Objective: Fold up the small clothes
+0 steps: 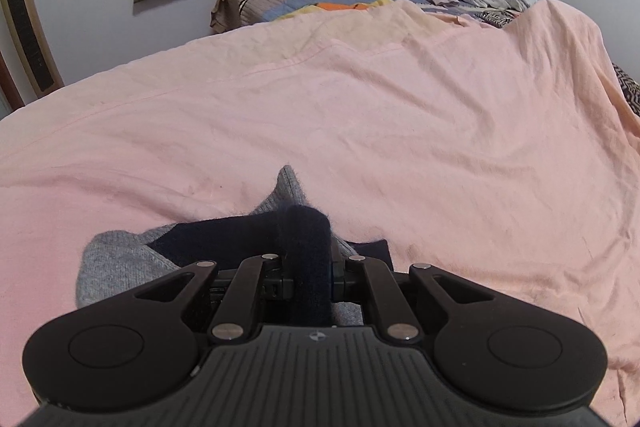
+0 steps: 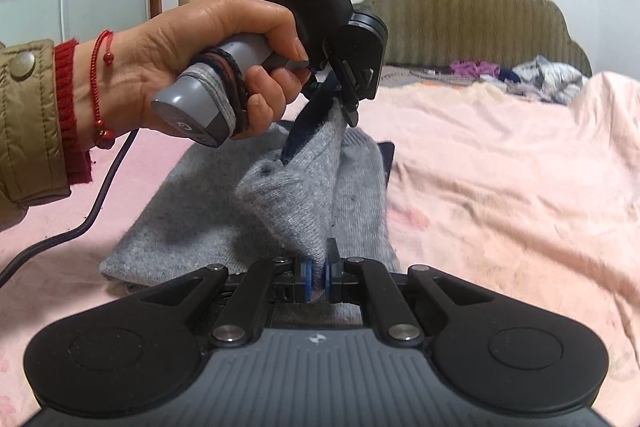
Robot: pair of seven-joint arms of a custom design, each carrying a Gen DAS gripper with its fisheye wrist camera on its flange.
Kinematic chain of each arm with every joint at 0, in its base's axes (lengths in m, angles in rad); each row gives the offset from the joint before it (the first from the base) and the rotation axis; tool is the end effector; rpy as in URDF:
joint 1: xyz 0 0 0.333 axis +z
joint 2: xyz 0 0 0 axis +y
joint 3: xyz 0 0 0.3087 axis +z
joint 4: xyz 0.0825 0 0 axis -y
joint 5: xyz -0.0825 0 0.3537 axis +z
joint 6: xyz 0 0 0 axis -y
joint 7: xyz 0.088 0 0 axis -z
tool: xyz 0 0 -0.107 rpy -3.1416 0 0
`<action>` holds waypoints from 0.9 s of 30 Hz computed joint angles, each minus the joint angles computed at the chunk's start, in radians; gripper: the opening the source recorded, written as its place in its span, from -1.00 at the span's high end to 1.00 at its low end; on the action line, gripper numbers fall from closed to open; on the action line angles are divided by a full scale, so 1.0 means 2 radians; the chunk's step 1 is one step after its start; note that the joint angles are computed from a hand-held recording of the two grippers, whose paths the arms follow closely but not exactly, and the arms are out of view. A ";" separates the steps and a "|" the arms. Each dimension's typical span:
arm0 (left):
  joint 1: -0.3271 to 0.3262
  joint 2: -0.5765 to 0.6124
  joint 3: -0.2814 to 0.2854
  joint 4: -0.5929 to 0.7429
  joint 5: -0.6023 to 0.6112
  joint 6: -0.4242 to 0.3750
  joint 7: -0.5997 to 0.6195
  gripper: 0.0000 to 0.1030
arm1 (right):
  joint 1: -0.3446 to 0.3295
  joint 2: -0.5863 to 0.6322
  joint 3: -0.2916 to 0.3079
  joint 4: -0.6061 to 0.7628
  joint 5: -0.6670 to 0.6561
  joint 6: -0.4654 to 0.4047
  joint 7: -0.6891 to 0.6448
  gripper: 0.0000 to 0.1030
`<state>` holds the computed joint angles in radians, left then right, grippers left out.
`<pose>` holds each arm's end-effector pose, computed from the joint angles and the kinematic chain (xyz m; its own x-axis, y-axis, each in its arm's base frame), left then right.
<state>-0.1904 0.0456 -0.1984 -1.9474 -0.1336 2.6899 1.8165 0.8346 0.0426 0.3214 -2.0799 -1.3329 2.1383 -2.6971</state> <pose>0.5472 -0.2173 0.5426 -0.4982 -0.8666 -0.0277 -0.6521 0.3956 -0.6468 0.2600 0.4828 0.4457 -0.0358 -0.9975 -0.0613 -0.4598 0.0708 -0.8852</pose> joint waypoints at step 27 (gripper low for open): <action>0.047 -0.097 0.016 -0.150 0.150 0.153 -0.087 -0.96 | -0.054 -0.042 -0.020 -0.050 0.019 0.151 0.052 0.42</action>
